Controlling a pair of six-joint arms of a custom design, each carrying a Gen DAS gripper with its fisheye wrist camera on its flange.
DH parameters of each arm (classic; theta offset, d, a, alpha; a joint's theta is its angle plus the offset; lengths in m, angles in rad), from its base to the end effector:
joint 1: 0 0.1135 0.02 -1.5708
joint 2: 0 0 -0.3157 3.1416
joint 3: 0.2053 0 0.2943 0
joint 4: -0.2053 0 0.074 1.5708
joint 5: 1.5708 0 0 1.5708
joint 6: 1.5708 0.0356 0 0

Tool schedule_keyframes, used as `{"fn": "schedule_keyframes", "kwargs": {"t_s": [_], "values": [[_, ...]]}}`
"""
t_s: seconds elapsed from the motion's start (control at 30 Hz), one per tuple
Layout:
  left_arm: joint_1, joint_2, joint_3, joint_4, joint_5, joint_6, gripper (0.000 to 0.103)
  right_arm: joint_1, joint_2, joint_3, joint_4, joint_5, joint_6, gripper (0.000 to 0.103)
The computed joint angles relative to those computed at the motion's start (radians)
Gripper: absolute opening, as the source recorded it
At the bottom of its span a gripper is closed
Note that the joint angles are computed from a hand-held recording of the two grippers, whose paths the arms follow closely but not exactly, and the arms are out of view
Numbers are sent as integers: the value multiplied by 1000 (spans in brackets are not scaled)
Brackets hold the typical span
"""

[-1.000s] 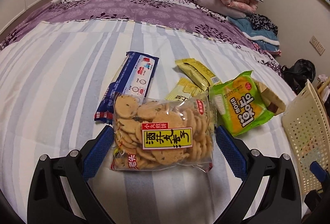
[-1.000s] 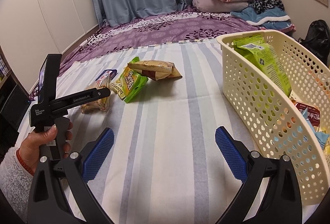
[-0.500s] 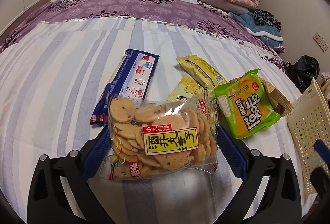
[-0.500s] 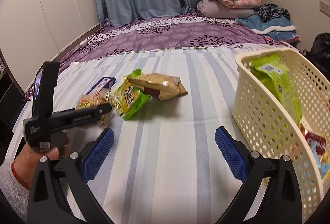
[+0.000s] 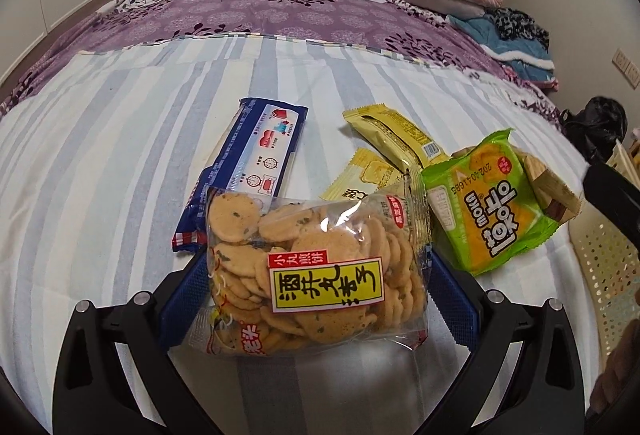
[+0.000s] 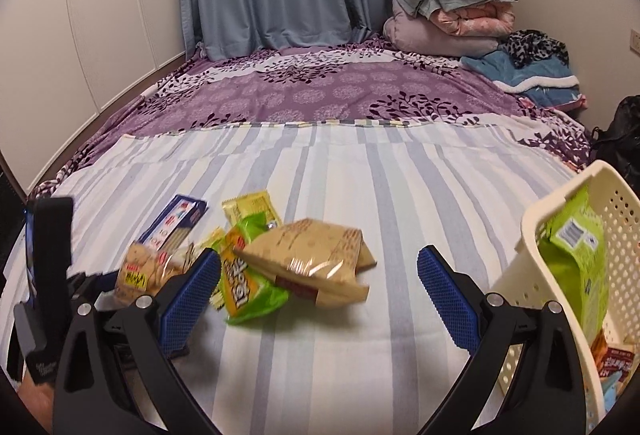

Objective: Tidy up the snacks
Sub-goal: 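Grasp the tan chip bag with the right tool while the left tool holds the cookie bag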

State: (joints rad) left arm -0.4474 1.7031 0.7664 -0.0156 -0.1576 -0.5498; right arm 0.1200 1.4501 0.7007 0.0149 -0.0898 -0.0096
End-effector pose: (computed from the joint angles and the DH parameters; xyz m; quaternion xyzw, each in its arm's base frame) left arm 0.3125 -0.1438 0.1409 -0.0725 0.9471 -0.0792 0.3023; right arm 0.3124 0.0409 0.2012 -0.0773 0.9098 0.0633 0.4028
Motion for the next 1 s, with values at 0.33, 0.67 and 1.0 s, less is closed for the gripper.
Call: {"fn": "schedule_keyframes", "kwargs": {"t_s": [0.33,0.67,1.0], "values": [[47,-120,-125,46,3,-48,98,45,158,134,2,97,-12,98],[67,-232,-199,28,21,-45,98,43,268,180,-72,91,-35,98],[62,-284,-226,14,24,-31,98,5,273,136,-51,26,0,98]]}}
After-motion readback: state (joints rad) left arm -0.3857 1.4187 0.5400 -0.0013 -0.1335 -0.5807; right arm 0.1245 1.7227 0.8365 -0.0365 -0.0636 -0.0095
